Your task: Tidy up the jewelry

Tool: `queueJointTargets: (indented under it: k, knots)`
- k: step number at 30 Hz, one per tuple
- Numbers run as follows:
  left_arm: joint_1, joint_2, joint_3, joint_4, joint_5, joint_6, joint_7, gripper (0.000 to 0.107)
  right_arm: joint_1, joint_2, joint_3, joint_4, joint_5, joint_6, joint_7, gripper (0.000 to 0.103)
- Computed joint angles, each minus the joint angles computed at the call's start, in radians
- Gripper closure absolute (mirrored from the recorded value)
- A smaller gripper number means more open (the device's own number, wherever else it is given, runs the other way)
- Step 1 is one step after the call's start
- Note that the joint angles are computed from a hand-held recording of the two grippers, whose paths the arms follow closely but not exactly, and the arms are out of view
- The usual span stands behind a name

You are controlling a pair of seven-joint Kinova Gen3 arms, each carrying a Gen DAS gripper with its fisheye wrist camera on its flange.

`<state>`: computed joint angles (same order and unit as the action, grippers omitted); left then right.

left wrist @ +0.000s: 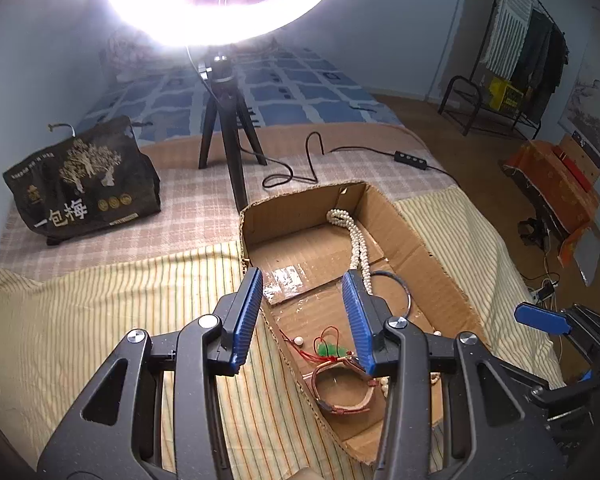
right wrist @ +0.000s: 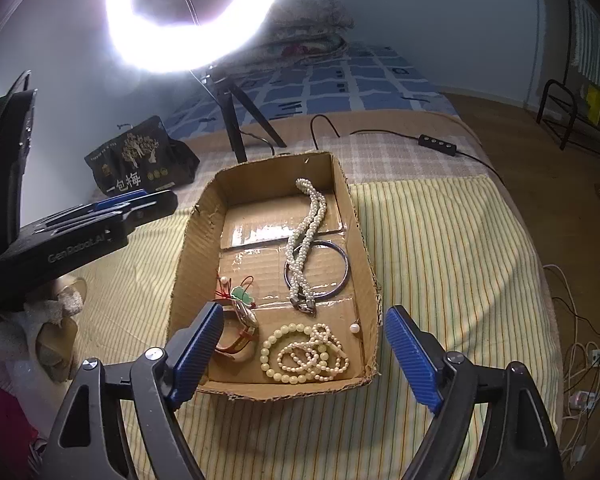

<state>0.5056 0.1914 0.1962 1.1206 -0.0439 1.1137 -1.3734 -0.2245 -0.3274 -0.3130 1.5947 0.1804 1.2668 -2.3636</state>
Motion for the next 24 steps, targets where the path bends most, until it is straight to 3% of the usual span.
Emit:
queueJointTargets:
  k: [12,19,24]
  knots:
    - [-0.039,-0.147,0.016,0.081,-0.004,-0.044,-0.019,0.065,0.018,-0.026,-0.1,-0.073,0.074,0.072,-0.09,0.014]
    - [-0.093,-0.25,0.024,0.137,0.037,-0.048,-0.069,0.065,0.059,-0.039,-0.206,-0.127,0.15,0.14,-0.164,0.009]
    - [-0.131,-0.327,0.033,0.185,0.047,-0.05,-0.088,0.055,0.092,-0.044,-0.293,-0.173,0.202,0.208,-0.213,0.008]
